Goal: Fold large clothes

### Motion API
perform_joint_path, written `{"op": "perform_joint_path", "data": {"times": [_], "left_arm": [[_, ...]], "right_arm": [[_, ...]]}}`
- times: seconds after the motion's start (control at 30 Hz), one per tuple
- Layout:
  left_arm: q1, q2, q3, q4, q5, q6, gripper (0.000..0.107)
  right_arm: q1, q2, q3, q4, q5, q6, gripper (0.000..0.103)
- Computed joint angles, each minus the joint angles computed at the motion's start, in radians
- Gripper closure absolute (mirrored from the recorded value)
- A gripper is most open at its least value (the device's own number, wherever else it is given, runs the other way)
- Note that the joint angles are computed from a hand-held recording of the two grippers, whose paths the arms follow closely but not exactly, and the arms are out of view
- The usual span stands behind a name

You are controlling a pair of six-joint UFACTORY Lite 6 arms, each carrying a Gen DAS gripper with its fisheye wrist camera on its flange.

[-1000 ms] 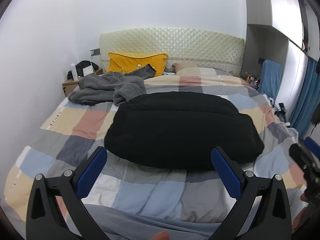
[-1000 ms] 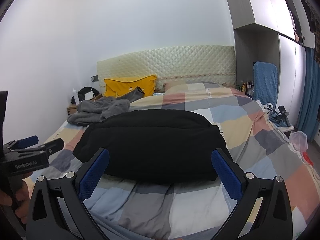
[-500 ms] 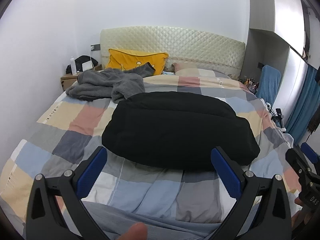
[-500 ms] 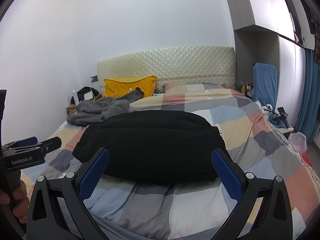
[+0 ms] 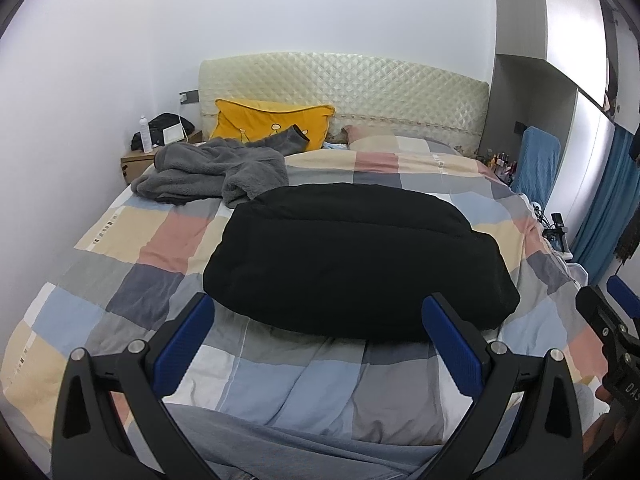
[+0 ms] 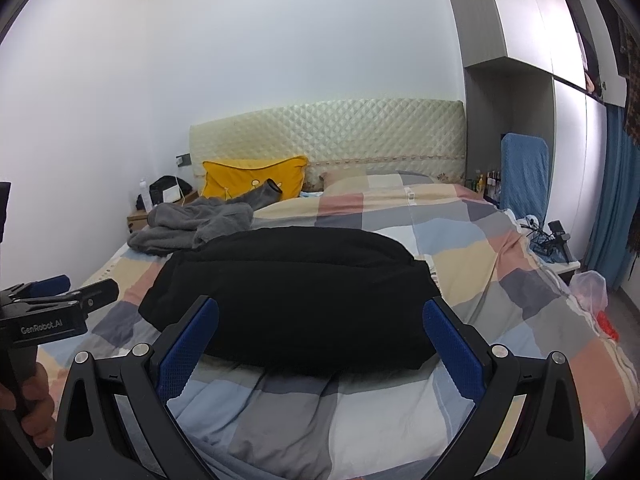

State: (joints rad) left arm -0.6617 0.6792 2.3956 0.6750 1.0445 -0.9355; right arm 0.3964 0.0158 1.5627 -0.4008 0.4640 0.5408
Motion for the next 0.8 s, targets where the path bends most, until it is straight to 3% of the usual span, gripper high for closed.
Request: {"op": "perform_joint_path", "data": {"times": [0.47,0.8], "left_arm": [[0.002,0.025,0.05,-0.008,0.022,0.019,0.004],[0.006,-0.034,-0.042,0.028,0.008,-0.027,0.004]], "right_arm": [[0.0,-0.014,-0.004,-0.011,0.001,0.0,0.0],[0.005,-0.019,-0.011,-0.028,0.005,0.01,0.0]]}}
